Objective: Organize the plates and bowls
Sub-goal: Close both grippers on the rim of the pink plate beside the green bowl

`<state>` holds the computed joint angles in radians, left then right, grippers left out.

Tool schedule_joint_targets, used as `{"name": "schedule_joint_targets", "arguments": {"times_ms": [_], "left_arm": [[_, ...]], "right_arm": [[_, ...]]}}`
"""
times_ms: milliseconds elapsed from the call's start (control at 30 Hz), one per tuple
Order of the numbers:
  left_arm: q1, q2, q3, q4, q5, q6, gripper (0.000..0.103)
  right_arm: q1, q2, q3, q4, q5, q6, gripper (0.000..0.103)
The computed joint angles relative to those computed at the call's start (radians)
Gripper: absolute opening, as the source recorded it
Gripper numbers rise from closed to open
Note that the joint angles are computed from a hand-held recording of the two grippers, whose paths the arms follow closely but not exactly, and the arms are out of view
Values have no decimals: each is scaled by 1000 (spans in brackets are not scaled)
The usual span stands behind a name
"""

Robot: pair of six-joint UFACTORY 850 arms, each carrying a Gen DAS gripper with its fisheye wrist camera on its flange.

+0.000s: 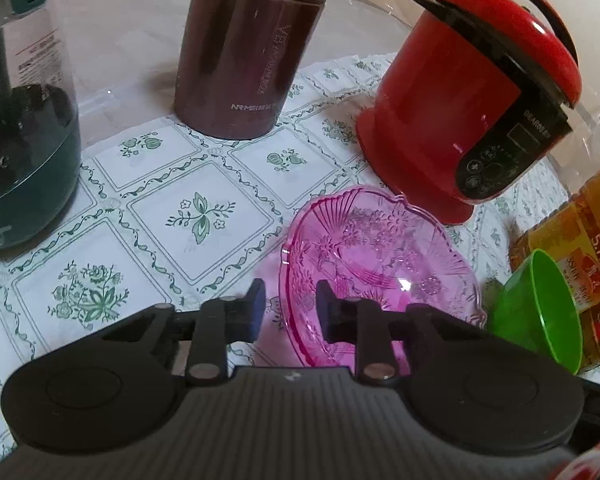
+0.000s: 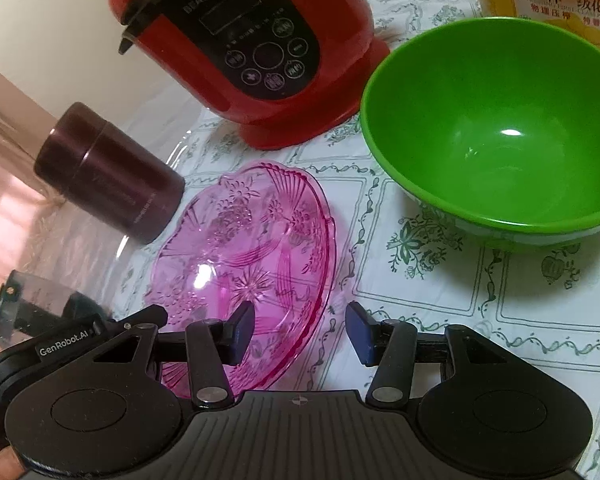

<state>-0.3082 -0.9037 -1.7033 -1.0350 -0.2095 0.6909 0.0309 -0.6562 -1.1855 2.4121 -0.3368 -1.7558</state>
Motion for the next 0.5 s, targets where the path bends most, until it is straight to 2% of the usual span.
{"name": "schedule_joint_targets", "arguments": {"times_ms": [33, 233, 367, 500], "left_arm": [[-1, -3, -2, 7, 3, -8, 17], [-6, -13, -14, 59, 3, -54, 10], [-10, 5, 13, 12, 24, -11, 7], [-12, 51, 67, -106, 36, 96, 7]], "right_arm": [[1, -4, -4, 0, 3, 0, 33], [4, -23, -22, -7, 16, -1, 13], [-1, -16, -15, -22, 8, -1, 13], [-4, 8, 5, -22, -4, -17, 13]]}}
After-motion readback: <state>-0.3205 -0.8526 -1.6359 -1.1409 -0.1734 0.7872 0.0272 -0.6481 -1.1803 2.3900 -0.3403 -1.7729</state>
